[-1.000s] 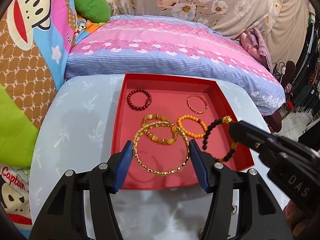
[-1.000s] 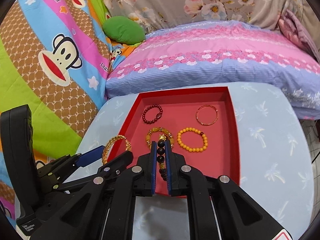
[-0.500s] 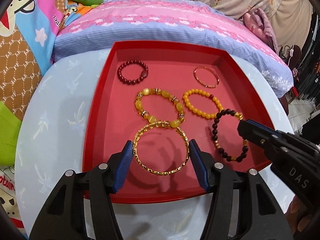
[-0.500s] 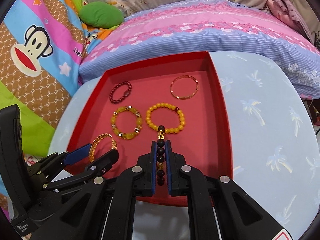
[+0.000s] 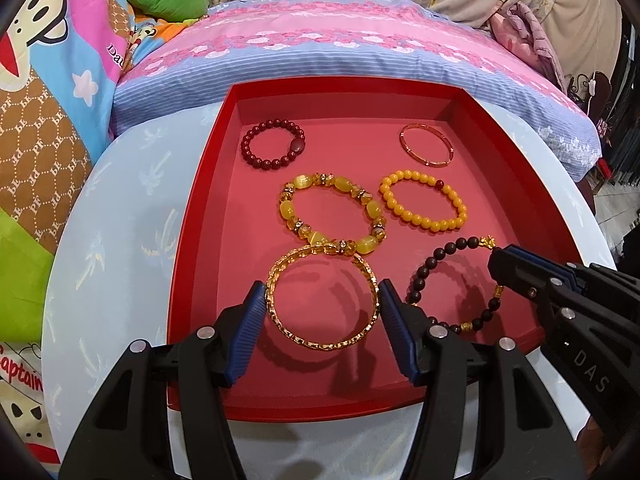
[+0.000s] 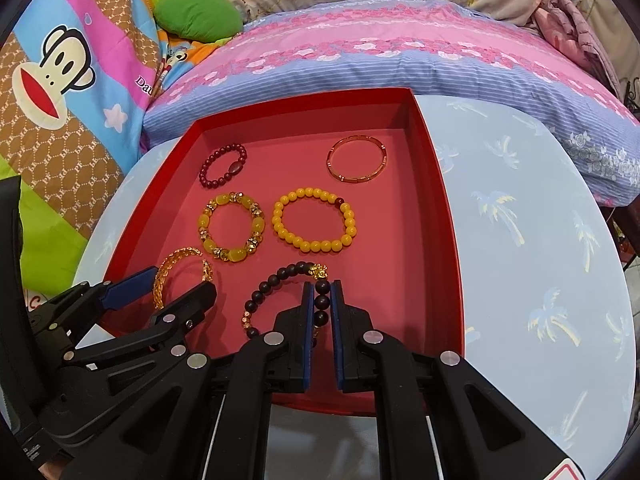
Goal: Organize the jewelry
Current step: 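Carry the gold twisted bangle and dark bead bracelet into the red box, open both tools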
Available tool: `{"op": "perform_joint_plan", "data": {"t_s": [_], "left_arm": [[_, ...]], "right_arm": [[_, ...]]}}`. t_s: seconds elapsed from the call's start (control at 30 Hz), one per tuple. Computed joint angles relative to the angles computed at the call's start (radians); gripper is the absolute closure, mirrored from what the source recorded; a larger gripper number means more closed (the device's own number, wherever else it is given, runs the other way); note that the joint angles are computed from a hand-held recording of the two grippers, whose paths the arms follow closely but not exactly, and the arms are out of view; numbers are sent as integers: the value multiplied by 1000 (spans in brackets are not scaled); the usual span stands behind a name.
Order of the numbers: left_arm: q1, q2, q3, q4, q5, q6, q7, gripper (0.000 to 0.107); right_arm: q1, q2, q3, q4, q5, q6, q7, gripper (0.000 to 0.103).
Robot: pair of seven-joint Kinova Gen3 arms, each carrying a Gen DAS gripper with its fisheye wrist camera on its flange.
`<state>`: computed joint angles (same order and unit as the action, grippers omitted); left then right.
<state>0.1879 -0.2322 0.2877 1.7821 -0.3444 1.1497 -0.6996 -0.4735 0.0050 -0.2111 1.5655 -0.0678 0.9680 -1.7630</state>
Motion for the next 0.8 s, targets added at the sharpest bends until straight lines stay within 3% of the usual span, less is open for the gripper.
{"op": "perform_joint_plan", "data": {"t_s": [0.2, 0.33, 0.8], "left_arm": [[-2, 2, 10, -4, -9, 9, 19, 48], [0, -1, 13, -5, -17, 16, 37, 43], [3, -15, 40, -37, -35, 55, 65, 42]], "right_arm": [[-4, -10, -4, 7, 25, -9, -19, 92], [-3, -18, -4, 10, 28, -18, -25, 83], [2, -54, -8, 16, 4, -11, -11, 83]]}}
